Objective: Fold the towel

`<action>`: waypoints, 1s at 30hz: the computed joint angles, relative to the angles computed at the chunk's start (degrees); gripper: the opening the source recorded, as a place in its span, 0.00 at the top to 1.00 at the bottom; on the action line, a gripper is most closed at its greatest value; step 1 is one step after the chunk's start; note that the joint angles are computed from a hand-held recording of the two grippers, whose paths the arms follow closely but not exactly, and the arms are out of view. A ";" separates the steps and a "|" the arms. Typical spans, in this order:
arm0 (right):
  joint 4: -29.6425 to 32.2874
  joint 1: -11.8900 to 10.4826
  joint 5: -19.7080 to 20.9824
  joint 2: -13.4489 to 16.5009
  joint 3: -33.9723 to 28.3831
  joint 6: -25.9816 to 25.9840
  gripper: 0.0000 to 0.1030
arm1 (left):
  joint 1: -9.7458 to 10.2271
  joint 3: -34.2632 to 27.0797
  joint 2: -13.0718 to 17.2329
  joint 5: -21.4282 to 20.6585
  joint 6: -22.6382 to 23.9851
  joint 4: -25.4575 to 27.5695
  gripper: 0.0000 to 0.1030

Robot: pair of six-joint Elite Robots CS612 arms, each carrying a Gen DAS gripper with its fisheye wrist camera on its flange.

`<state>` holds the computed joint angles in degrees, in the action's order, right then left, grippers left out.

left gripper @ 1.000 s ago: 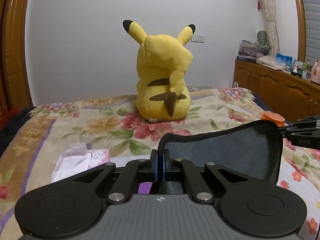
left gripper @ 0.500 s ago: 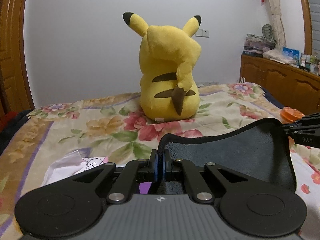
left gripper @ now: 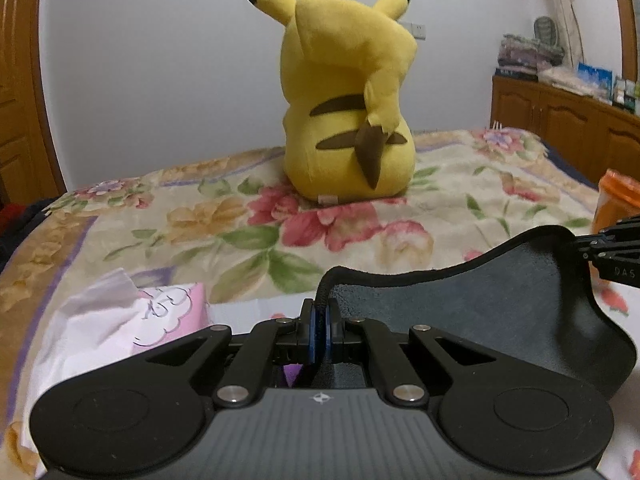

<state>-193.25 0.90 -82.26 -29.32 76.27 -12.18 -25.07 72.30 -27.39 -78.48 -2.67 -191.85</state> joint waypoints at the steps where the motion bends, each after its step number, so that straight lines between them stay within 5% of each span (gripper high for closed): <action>1: 0.52 -0.06 -0.13 0.09 -0.05 0.25 0.96 | 0.00 -0.23 0.16 -0.21 -0.08 0.47 0.93; 6: 2.26 0.04 -1.38 0.28 -0.21 -0.23 0.94 | -0.21 -0.66 0.41 -0.03 0.04 1.87 0.91; 8: 2.24 0.40 -3.42 0.30 -0.22 -0.13 0.68 | -0.34 -0.33 0.31 0.01 1.13 1.08 0.90; 10: 1.79 0.41 -3.45 0.30 -0.18 0.15 0.49 | -0.42 0.03 0.10 -0.08 1.83 0.99 0.78; 13: 0.96 0.25 -2.16 0.02 0.25 0.52 0.49 | -0.46 0.55 -0.19 0.17 1.61 0.81 0.60; 19: 0.58 0.16 -0.38 -0.52 1.15 0.86 0.46 | -0.52 1.85 -0.96 0.40 1.28 0.15 0.42; 30: -1.58 0.17 2.63 -4.07 6.39 2.68 0.44 | -0.89 7.58 -4.93 -0.87 0.79 -0.90 0.35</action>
